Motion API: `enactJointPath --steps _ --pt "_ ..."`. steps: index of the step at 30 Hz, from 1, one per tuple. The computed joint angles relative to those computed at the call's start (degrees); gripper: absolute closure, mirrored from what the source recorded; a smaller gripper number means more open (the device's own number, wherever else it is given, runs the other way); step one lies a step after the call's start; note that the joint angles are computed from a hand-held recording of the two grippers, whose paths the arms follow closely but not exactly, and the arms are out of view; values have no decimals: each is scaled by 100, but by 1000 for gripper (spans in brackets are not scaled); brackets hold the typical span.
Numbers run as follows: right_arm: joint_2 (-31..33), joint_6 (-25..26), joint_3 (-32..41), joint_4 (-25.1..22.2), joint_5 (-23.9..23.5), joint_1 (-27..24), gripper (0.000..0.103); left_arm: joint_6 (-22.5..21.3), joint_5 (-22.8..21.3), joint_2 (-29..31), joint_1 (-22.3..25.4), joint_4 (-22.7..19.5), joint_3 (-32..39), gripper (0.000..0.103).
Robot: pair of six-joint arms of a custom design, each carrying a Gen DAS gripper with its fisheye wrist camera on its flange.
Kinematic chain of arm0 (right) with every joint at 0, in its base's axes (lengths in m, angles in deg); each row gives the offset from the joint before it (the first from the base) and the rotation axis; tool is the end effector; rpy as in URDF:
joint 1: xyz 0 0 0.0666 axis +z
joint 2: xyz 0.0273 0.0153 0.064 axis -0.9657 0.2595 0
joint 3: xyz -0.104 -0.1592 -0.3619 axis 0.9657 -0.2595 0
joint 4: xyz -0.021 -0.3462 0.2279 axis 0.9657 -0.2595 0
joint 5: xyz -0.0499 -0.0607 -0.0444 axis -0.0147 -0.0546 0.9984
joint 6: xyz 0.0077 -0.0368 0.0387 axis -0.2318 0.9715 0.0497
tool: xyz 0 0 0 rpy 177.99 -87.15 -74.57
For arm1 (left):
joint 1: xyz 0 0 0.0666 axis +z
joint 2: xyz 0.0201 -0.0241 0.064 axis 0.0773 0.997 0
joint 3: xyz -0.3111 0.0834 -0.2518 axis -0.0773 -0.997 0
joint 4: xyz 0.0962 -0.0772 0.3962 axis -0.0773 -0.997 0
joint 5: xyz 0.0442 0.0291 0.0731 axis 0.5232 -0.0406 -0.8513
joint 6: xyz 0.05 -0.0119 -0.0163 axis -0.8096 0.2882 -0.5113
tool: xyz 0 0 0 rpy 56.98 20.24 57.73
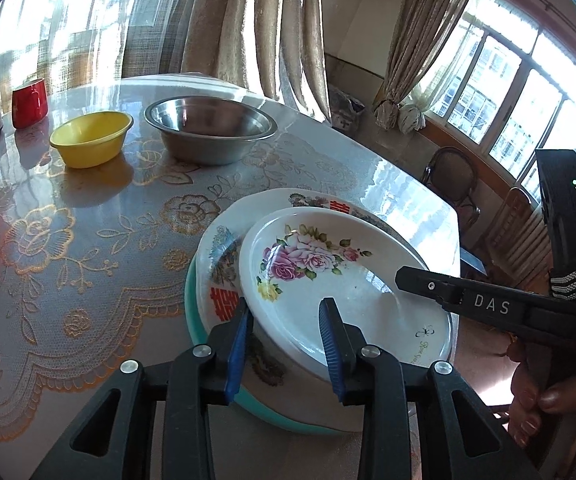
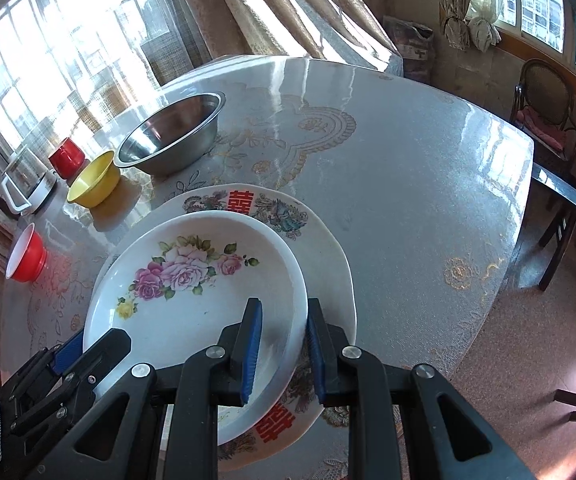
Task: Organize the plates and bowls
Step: 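Lower the floral plate onto the large white plate with both grippers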
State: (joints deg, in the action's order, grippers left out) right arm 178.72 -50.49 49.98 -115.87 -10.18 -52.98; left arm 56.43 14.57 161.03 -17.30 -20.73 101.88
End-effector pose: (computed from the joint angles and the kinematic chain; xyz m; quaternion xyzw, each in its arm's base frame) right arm 0.5944 0.2274 0.5241 0.2604 0.9214 0.0163 0.2880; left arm 0.6458 -0.2757 0.5085 0.2693 0.8707 -0.2788 0.3029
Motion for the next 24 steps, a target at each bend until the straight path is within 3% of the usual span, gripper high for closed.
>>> enactJointPath --steps 7,13,19,24 --pt "56 4 110 -125 -89 -43 83 19 366 79 110 -220 169 70" --pt "173 132 312 -350 44 19 80 -5 83 -107 37 153 -177 70" --pt "56 56 165 -293 546 116 79 -197 -355 -184 -125 490 -417 71" --pt "4 97 60 -229 523 107 79 -64 -202 -173 -52 487 -395 71"
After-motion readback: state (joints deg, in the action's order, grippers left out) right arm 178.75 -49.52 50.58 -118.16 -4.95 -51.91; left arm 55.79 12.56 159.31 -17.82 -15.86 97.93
